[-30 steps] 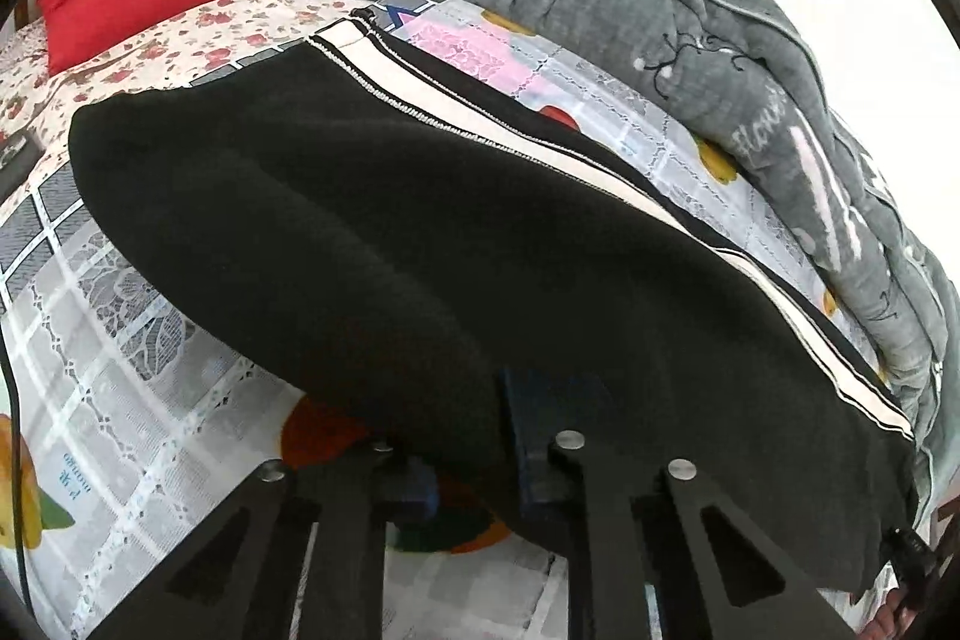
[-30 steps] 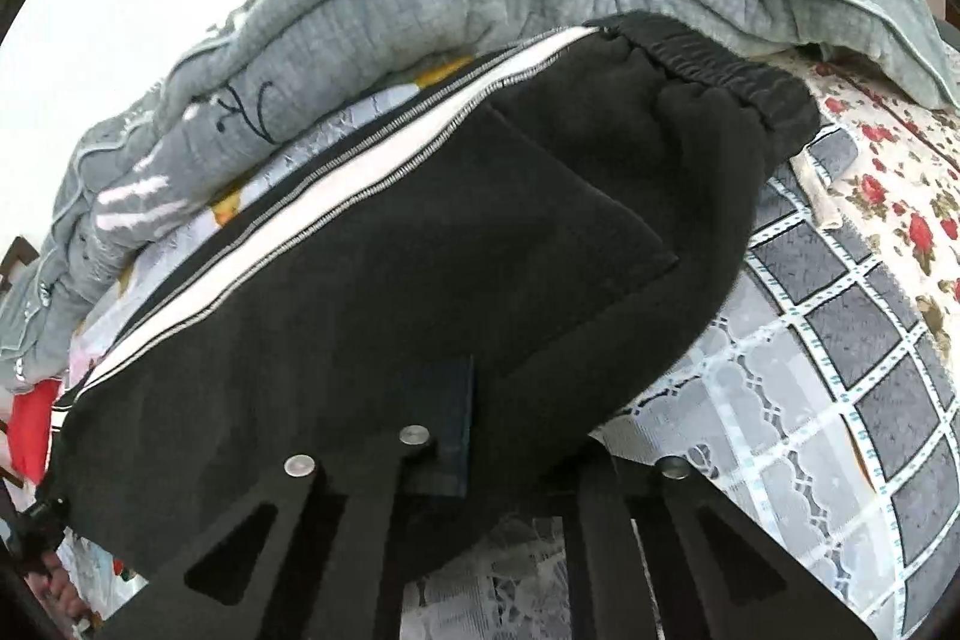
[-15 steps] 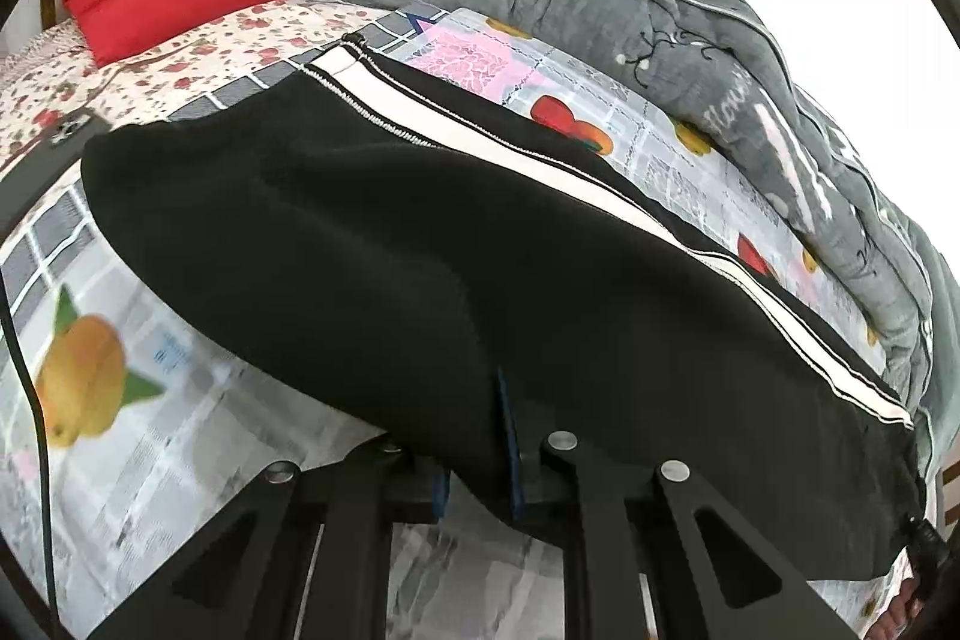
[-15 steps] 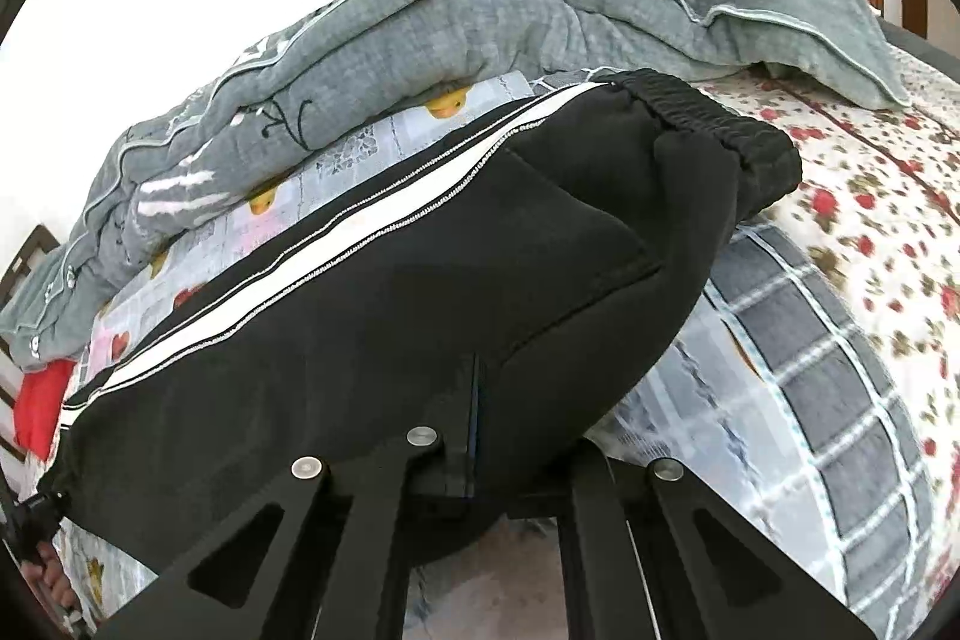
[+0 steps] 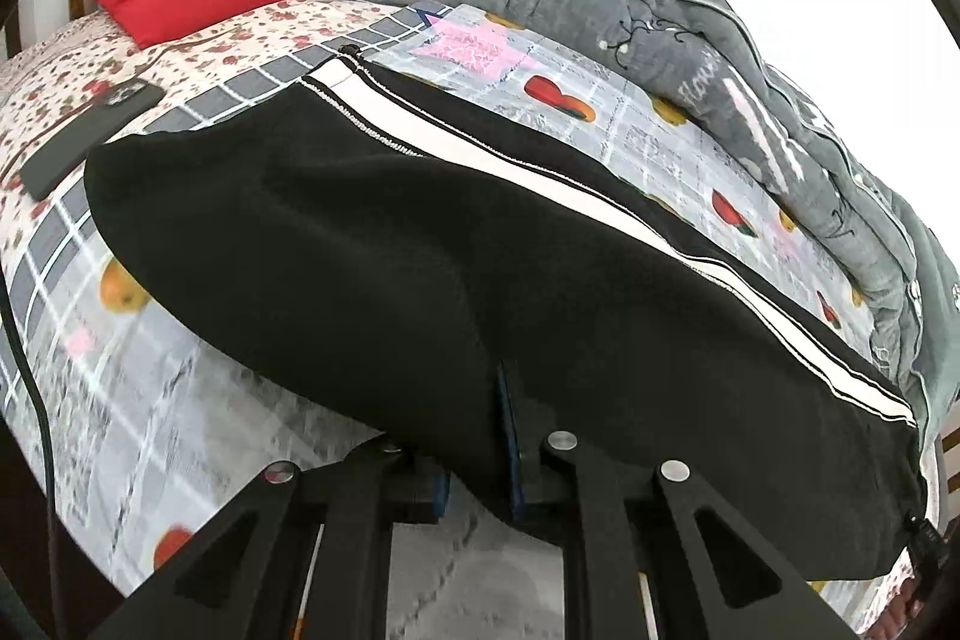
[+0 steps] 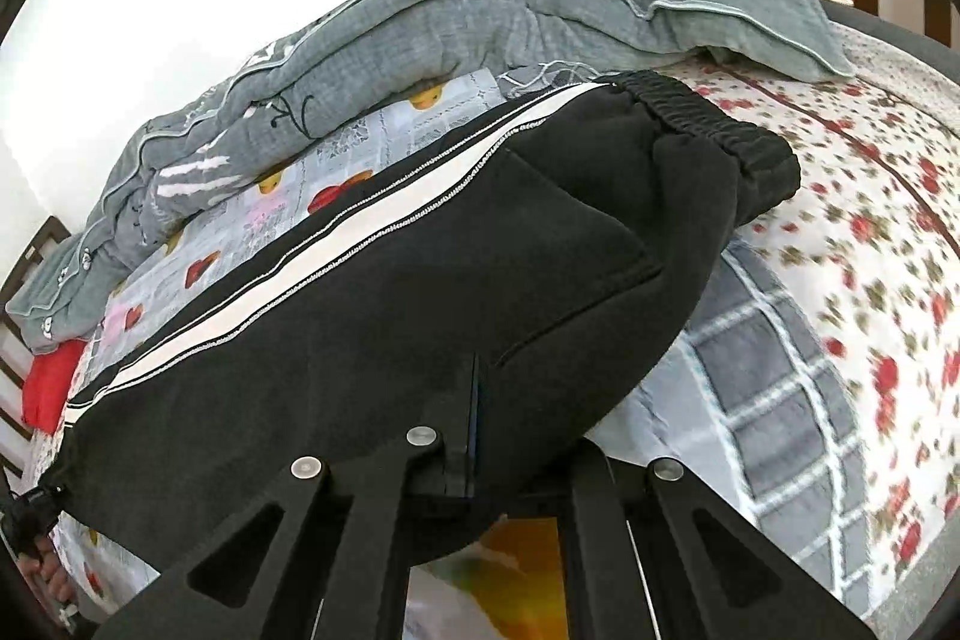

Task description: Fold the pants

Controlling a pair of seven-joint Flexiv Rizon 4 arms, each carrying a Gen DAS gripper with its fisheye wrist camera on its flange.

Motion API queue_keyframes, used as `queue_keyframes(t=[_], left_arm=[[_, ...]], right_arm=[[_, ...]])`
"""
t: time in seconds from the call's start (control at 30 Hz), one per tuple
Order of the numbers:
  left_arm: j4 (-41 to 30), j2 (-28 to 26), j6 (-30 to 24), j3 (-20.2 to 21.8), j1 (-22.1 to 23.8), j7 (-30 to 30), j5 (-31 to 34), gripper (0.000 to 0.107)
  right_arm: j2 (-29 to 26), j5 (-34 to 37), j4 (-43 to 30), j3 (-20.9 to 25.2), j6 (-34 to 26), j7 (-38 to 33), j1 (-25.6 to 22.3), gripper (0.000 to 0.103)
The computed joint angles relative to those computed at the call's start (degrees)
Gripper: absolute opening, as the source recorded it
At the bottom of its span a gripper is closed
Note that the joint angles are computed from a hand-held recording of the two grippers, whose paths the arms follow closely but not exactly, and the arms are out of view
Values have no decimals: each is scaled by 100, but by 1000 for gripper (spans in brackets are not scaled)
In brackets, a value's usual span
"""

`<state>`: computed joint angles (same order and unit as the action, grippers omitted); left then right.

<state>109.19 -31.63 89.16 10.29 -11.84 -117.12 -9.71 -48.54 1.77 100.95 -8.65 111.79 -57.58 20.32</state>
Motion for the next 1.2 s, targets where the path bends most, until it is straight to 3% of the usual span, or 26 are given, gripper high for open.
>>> queue_keyframes(t=[0.2, 0.27, 0.4, 0.43, 0.5, 0.6, 0.67, 0.73, 0.9, 1.07, 1.13, 1.2], left_arm=[[164, 118, -87, 382, -415, -246, 152, 14], [191, 138, -145, 436, -462, -353, 212, 16], [164, 242, -568, 726, -699, -758, 439, 26], [155, 266, -630, 829, -786, -916, 548, 29], [47, 286, -864, 1348, -1243, -1420, 939, 32], [-157, 317, -1204, 2189, -2004, -2242, 1713, 40], [-259, 362, -1382, 2533, -2335, -2638, 2106, 56], [-424, 400, -1627, 2845, -2657, -3027, 2530, 57], [-748, 563, -2078, 2860, -2798, -3452, 3110, 57], [-999, 604, -2233, 2553, -2579, -3768, 3443, 57], [-1128, 557, -2262, 2397, -2436, -3839, 3557, 57], [-1234, 501, -2290, 2256, -2309, -3937, 3684, 57]], right_arm=[[39, -31, 369, 208, 284, -147, -195, 8], [34, 72, 452, 2, 273, -257, -19, 16], [91, 527, 657, -419, 472, -425, 332, 47], [78, 684, 676, -475, 607, -431, 352, 48], [62, 875, 638, -450, 722, -414, 255, 50], [51, 551, 483, 92, 778, -264, -413, 53], [-8, 363, 340, 287, 740, -161, -700, 56], [-115, 184, 161, 435, 718, -50, -936, 67], [-433, -524, -403, 966, 481, 369, -1613, 67], [-712, -972, -916, 1096, 137, 678, -1841, 67], [-767, -932, -1054, 922, 26, 746, -1714, 58], [-775, -669, -1101, 436, -73, 754, -1333, 45]])
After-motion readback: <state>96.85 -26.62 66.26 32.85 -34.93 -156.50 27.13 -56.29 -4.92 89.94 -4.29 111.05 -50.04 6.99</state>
